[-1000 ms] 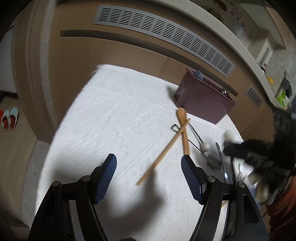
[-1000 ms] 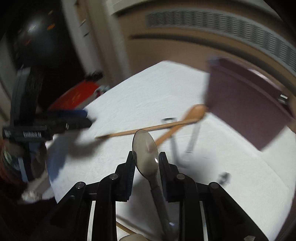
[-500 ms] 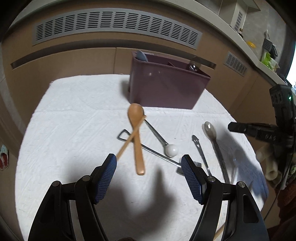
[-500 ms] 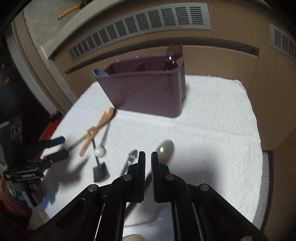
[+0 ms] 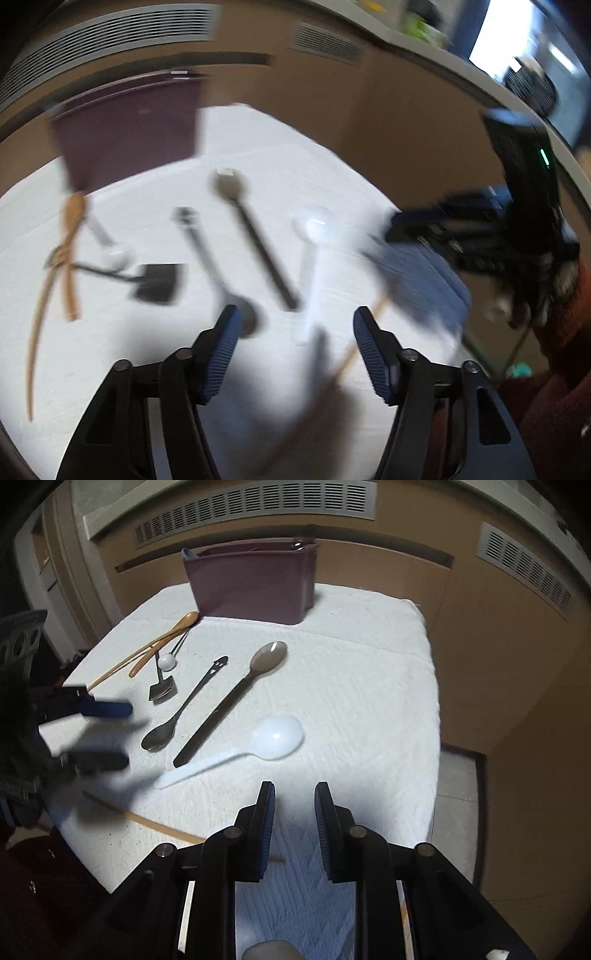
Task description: Organize utensils
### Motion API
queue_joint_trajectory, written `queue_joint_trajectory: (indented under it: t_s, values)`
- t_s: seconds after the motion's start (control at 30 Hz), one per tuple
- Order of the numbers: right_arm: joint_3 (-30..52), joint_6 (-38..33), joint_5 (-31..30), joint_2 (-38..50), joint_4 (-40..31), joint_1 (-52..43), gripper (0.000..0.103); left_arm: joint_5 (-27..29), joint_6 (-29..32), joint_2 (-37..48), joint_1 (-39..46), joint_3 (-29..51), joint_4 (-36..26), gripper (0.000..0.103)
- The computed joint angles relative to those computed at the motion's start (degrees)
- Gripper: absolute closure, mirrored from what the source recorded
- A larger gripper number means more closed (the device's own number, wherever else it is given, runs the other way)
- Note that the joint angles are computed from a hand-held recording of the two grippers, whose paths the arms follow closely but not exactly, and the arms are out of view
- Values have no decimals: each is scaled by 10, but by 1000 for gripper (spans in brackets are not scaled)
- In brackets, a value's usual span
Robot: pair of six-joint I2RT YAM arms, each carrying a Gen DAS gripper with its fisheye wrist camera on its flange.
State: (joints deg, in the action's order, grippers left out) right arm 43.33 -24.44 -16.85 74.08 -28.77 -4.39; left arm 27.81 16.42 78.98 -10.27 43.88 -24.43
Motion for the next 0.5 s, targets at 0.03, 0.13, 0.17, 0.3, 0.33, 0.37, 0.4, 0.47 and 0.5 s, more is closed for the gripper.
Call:
queue_joint_trajectory:
  t_s: [0.03, 0.13, 0.17, 0.3, 0.33, 0.37, 0.4, 0.47, 0.5]
  values:
    - [-5, 3, -3, -8, 3, -15, 82, -6, 6, 2, -22, 2, -3, 56]
    - [2, 16, -28, -13, -2, -67, 82, -65, 23, 36, -108, 27, -22, 73]
    - [7, 18, -39, -12, -5, -84, 82, -81, 27, 47, -122, 36, -28, 75]
    - [10, 15, -70, -13, -9, -139, 82, -129, 31, 68, -151, 62, -51, 83]
    - [9, 17, -75, -11, -6, -144, 82, -131, 25, 75, -150, 72, -61, 88]
    - [8, 16, -80, -9, -4, -149, 82, -126, 17, 83, -145, 83, -70, 91]
    - [6, 17, -82, -7, -2, -150, 82, -121, 13, 89, -139, 88, -72, 92]
    - [3, 23, -85, -1, 5, -148, 82, -112, 1, 89, -122, 87, -64, 95]
    - [4, 28, -90, 5, 7, -145, 82, -109, -6, 83, -112, 83, -58, 96]
